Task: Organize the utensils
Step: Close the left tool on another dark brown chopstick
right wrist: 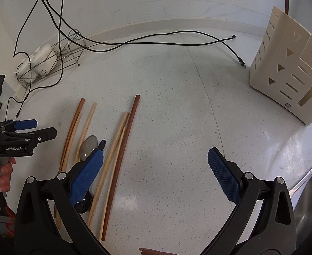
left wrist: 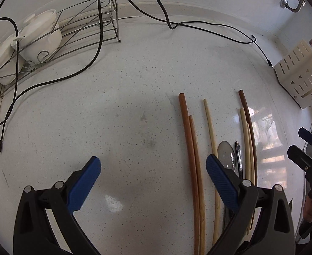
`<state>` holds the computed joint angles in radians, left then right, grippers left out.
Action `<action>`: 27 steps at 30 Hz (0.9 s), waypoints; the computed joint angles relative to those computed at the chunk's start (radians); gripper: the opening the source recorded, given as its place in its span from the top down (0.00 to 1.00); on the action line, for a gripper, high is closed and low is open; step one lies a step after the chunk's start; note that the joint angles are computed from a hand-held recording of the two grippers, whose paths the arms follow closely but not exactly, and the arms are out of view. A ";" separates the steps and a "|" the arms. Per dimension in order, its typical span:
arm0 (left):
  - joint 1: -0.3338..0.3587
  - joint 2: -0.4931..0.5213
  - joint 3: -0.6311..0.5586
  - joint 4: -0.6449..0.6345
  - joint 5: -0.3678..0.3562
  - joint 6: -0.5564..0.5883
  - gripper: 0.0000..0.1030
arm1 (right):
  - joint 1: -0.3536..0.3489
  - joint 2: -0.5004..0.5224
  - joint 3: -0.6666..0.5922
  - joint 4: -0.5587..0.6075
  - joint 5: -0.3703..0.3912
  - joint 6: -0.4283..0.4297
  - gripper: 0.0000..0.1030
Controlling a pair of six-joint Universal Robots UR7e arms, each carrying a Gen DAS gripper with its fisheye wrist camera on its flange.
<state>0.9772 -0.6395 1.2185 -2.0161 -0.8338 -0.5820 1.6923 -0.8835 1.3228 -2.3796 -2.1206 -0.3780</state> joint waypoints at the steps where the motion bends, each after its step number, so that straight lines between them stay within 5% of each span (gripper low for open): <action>1: 0.003 0.007 -0.012 0.020 0.003 -0.007 0.05 | 0.000 0.000 0.002 0.002 0.000 0.001 0.08; 21: 0.000 0.137 -0.193 0.272 0.083 0.000 0.05 | -0.007 -0.016 0.002 0.022 0.007 0.056 0.08; 27: 0.011 0.114 -0.152 0.241 0.036 -0.025 0.05 | 0.000 -0.006 -0.001 0.020 -0.015 0.036 0.08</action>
<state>0.9882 -0.5253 1.0666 -1.7753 -0.7983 -0.6067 1.6923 -0.8899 1.3221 -2.3593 -2.1356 -0.3425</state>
